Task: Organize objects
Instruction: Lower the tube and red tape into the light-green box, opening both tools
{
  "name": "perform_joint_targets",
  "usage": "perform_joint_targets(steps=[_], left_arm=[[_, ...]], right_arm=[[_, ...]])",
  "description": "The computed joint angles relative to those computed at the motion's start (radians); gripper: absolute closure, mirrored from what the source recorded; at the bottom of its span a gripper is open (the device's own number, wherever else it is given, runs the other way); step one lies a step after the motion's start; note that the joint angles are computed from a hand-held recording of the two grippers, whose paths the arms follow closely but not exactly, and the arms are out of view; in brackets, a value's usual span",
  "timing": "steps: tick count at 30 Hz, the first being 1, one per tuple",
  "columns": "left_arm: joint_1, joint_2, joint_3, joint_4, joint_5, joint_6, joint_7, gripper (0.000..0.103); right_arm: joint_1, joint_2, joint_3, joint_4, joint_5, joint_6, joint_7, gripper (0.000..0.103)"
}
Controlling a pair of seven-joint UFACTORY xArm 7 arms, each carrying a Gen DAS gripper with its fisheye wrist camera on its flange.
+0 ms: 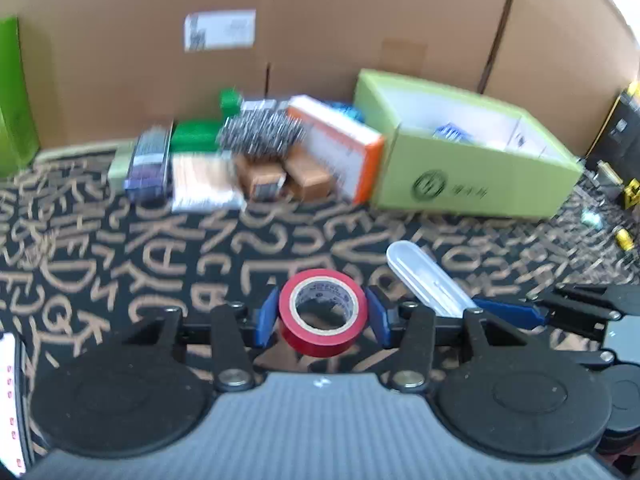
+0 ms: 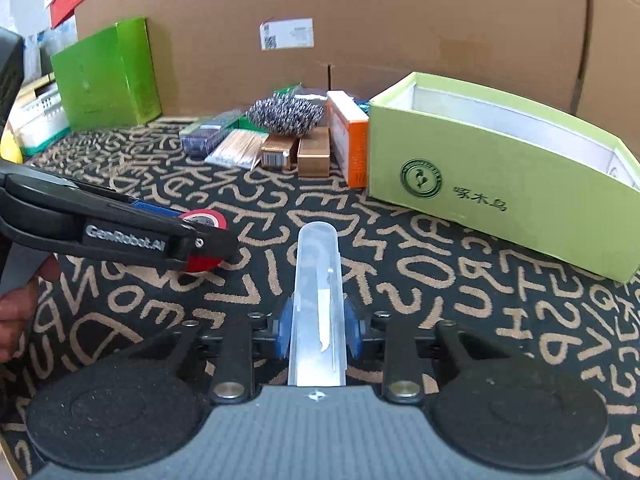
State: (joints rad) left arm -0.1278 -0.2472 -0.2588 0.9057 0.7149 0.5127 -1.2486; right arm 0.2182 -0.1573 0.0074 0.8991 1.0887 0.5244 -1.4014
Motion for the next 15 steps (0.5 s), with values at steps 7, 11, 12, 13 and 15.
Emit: perform_joint_targets(steps=[7,11,12,13,15], left_arm=[[-0.008,0.077,-0.011,0.204,0.054,-0.026,0.044,0.056],[-0.055,0.205,0.016,0.387,0.082,-0.014,0.088,0.056],[-0.068,0.242,0.025,0.439,0.09,-0.008,0.101,0.056],[-0.081,0.278,0.037,0.485,0.081,-0.008,0.121,0.056],[-0.098,0.351,0.06,0.577,0.019,-0.018,0.174,0.056]], right_arm=[[-0.032,-0.058,-0.062,0.052,0.105,0.073,-0.051,0.072],[-0.06,-0.036,-0.081,0.131,0.15,0.084,-0.066,0.072],[-0.067,-0.027,-0.08,0.15,0.158,0.076,-0.074,0.072],[-0.074,-0.017,-0.08,0.171,0.168,0.064,-0.089,0.072],[-0.086,0.005,-0.075,0.208,0.191,0.041,-0.115,0.072]])
